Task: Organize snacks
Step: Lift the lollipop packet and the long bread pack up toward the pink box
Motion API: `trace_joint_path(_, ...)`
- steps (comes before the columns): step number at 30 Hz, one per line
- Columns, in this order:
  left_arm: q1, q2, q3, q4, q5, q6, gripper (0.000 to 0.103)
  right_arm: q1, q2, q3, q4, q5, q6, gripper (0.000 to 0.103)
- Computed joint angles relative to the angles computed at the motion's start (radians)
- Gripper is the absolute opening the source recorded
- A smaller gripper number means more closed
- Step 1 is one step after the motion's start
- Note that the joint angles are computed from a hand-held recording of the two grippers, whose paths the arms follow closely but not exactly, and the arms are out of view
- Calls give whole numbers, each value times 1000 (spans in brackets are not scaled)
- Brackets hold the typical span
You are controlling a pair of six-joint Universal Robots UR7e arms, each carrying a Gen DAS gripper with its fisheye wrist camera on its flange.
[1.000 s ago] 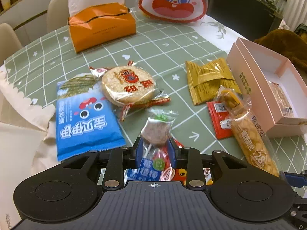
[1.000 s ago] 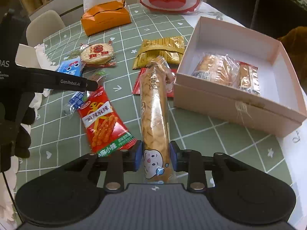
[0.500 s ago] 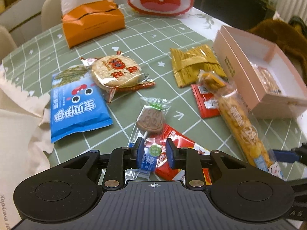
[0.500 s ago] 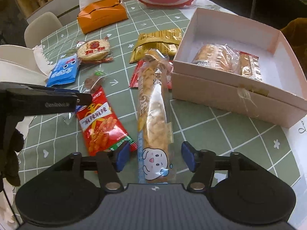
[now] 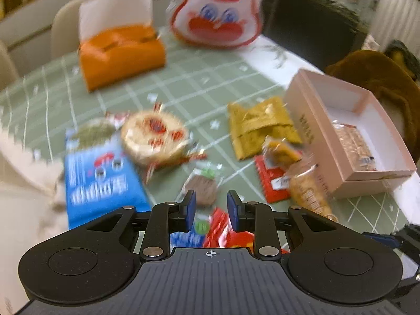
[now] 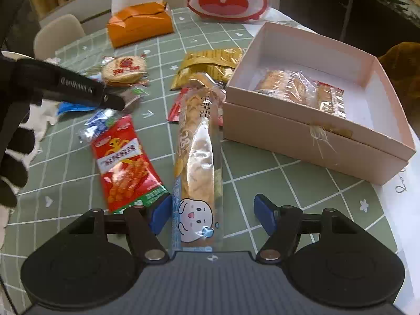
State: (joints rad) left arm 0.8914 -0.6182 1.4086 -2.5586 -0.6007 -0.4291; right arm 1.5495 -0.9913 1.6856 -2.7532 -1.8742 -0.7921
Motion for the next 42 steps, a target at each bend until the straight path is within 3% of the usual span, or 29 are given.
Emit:
trace_joint_path(3,6,31,-55,58,37,76,30,3,10,-10,3,-12,-13,69)
trace_joint_path(6,37,57,-118,147,-1,72,34,6,20,-16,4,-26,-15,69)
trace_joint_path(10,51,73,-129,80,-9,118,42,6,21,-18,12,-26,-27,70)
trace_joint_path(13,67,64,-129,92,-78,102,47,6,23,-15,-5,-16,-40,71)
trace_joint_path(17,57,42,-75,47,-99,117,43,15,34,-10,-72,16,-62,71)
trace_joint_path(20,50,19,-41,39,-110,32,42,27,69,-47,-72,18,-43,71)
trace_joint_path(22,42,2,-12,28,-110,-18,42,33,93,-81,-36,12,-11,65)
trace_joint_path(24,29,-15,14,34,-106,-51,41,40,103,-109,28,-1,11,36)
trace_joint_path(25,19,-23,28,41,-104,-67,41,40,99,-111,46,3,13,35)
trace_joint_path(30,-28,-40,75,31,-123,-99,41,24,21,-69,111,46,30,33)
trace_joint_path(35,-77,-23,88,6,-186,-109,41,-9,-91,-5,118,69,10,32)
trace_joint_path(42,-147,48,-22,-68,-248,-12,41,-36,-230,17,82,117,-8,32)
